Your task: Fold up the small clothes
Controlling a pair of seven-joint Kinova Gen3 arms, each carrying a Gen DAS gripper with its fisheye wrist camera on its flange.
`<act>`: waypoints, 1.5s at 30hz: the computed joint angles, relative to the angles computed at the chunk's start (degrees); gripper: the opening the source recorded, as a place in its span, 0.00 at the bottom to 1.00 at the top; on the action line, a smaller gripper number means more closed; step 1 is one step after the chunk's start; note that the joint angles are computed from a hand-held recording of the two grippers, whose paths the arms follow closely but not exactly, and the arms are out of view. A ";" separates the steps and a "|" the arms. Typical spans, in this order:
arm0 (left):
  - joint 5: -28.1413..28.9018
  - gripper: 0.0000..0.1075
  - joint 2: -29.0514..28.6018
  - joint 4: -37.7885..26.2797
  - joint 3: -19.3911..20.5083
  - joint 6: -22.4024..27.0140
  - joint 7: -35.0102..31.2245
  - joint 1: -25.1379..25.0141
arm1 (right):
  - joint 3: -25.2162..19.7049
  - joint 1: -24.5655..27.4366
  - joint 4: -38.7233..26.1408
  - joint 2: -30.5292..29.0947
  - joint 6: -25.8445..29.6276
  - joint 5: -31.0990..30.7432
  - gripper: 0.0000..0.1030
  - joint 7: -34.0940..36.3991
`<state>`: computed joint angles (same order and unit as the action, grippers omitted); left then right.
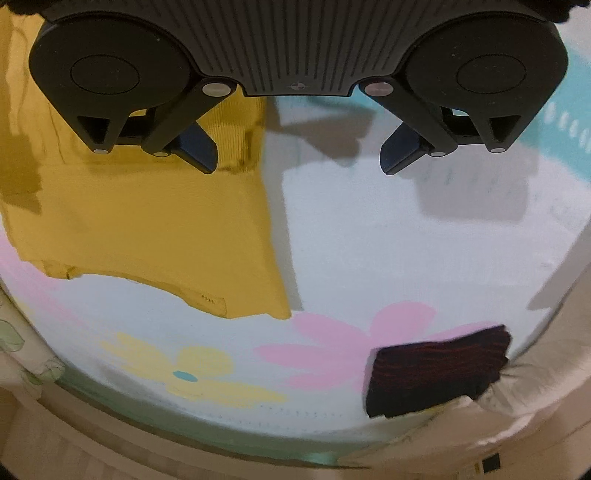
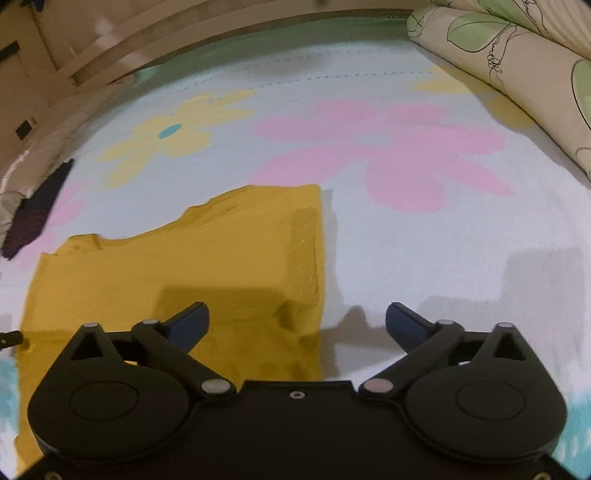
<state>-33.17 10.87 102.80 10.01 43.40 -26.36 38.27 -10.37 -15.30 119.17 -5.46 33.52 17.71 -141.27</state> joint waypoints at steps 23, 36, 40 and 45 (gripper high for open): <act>-2.54 0.89 -12.62 12.76 15.22 3.97 16.35 7.33 | -8.27 -0.30 10.53 -28.00 9.95 -21.49 1.00 6.47; 3.67 0.89 -15.12 16.77 18.84 2.72 17.40 5.77 | -5.65 -3.05 14.61 -33.51 18.09 -32.21 1.00 9.89; 2.36 0.90 -13.73 16.35 19.46 3.72 18.61 6.73 | -4.01 -3.65 16.24 -34.41 18.55 -34.90 1.00 11.90; 3.19 0.95 -14.16 17.48 18.14 1.33 19.37 6.95 | -1.91 -4.38 17.81 -34.44 17.70 -38.42 1.00 15.07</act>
<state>-29.98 -3.29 120.28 28.14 44.74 -6.99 45.22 -12.28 -19.68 136.98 -39.90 51.22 -20.71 -126.20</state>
